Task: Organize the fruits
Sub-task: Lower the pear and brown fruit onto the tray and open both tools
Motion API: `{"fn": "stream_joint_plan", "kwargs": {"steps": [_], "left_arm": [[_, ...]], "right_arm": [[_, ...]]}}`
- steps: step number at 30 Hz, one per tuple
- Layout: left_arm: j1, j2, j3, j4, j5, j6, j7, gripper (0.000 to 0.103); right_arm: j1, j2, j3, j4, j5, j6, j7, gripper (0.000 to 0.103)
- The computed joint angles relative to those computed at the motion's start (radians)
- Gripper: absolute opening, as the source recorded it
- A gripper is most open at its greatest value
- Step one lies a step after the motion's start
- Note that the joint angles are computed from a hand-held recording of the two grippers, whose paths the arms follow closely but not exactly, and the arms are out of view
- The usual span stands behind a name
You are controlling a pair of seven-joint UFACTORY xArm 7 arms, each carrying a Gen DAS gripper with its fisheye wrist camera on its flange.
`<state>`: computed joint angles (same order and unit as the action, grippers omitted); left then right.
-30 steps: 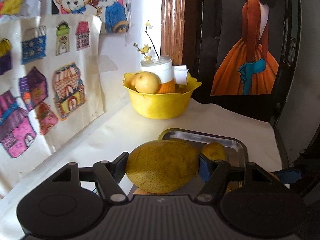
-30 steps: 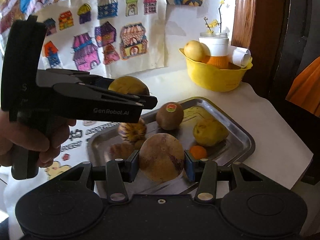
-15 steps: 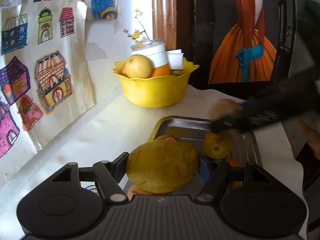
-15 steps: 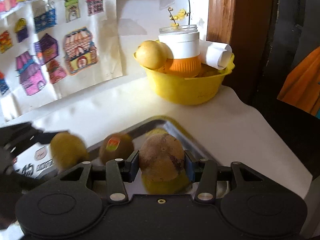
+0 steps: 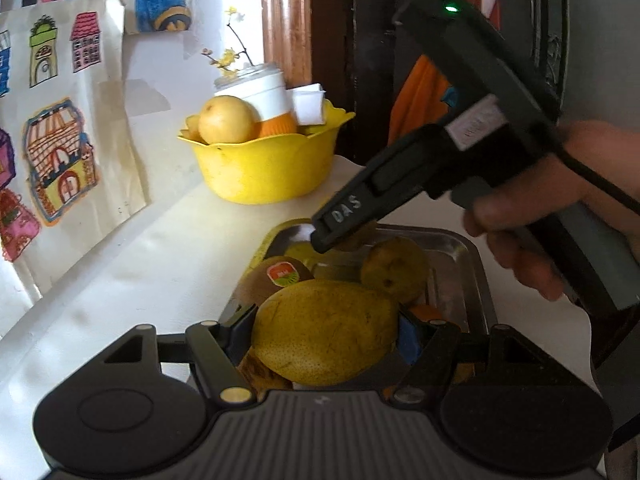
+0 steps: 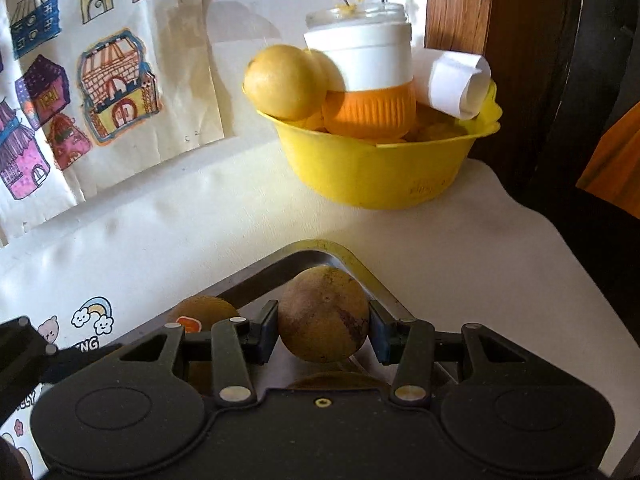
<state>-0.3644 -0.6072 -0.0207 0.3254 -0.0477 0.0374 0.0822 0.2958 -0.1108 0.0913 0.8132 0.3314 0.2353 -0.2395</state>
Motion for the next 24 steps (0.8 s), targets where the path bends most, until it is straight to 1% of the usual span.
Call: {"fn": "stream_joint_plan", "kwargs": {"steps": [2,4,6,8,11,15,18,20,23,24], "left_arm": [[0.007,-0.007,-0.013,-0.009,0.008,0.003,-0.001,0.074],[-0.003,-0.004,-0.005,-0.010,0.009,0.012,0.004,0.074],[0.012,-0.003,-0.025,-0.018,0.019,0.001,0.004,0.074],[0.002,0.000,-0.018,-0.015,0.016,0.007,0.001,0.074],[0.005,0.006,-0.024,-0.010,0.018,0.014,-0.003,0.074],[-0.016,0.010,0.000,-0.006,0.010,0.019,0.009,0.075],[-0.003,0.011,-0.015,-0.005,0.009,0.019,0.003,0.075],[-0.003,0.014,-0.013,-0.001,0.005,0.017,-0.002,0.076],[-0.028,0.002,0.018,-0.009,-0.003,0.016,0.016,0.079],[-0.029,0.000,0.019,-0.011,-0.004,0.014,0.021,0.079]], "right_arm": [[0.005,0.008,-0.005,0.006,0.021,0.002,-0.015,0.048],[0.001,0.015,0.000,0.011,0.009,0.003,-0.010,0.048],[-0.003,0.022,0.004,0.017,-0.002,0.010,-0.004,0.048],[-0.004,0.028,0.006,0.020,0.000,0.010,-0.006,0.048],[-0.007,0.038,0.008,0.022,0.003,0.019,-0.008,0.048],[-0.012,0.039,0.010,0.015,0.008,0.021,-0.012,0.048],[-0.013,0.036,0.012,0.013,0.007,0.024,-0.011,0.049],[-0.014,0.036,0.013,0.014,0.004,0.027,-0.008,0.050],[-0.013,0.037,0.013,0.015,0.005,0.022,-0.008,0.052],[-0.013,0.036,0.013,0.015,0.004,0.020,-0.010,0.053]]}}
